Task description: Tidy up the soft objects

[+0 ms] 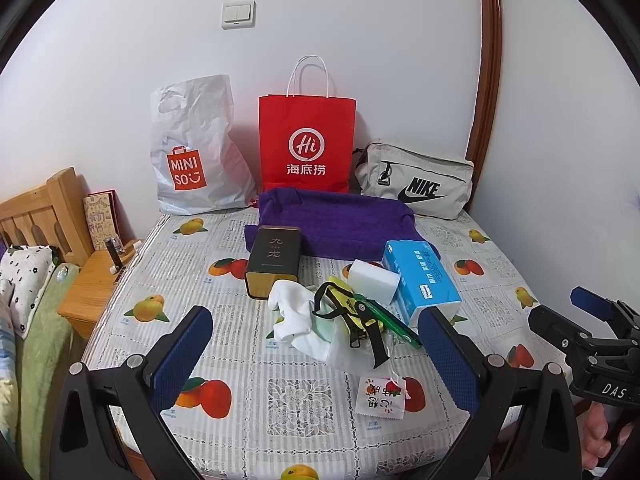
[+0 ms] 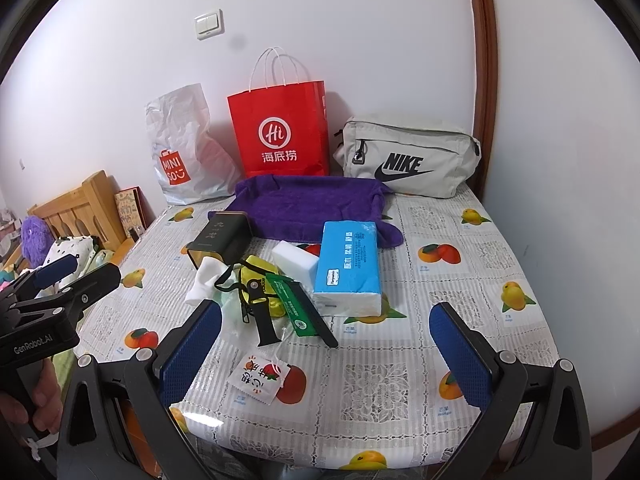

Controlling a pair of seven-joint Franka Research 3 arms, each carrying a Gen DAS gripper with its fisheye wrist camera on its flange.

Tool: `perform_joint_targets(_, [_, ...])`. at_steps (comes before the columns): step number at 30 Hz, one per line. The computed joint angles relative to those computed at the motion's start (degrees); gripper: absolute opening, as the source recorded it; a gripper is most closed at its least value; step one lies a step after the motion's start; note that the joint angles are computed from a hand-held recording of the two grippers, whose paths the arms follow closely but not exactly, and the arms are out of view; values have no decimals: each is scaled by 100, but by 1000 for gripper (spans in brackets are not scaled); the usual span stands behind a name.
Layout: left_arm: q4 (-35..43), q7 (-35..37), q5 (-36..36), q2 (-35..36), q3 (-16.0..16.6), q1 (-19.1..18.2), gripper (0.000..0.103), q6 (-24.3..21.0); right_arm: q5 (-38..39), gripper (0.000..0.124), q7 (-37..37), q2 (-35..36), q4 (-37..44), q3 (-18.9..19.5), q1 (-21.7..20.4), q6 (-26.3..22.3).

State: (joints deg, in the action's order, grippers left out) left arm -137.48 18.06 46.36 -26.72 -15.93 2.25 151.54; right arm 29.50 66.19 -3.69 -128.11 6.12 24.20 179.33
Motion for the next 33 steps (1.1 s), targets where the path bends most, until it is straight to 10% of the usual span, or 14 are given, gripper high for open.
perform_joint_targets(33, [-71,307,-255,60,107,-19,103,263,-55,103,41,-9,75,-29,14,-102])
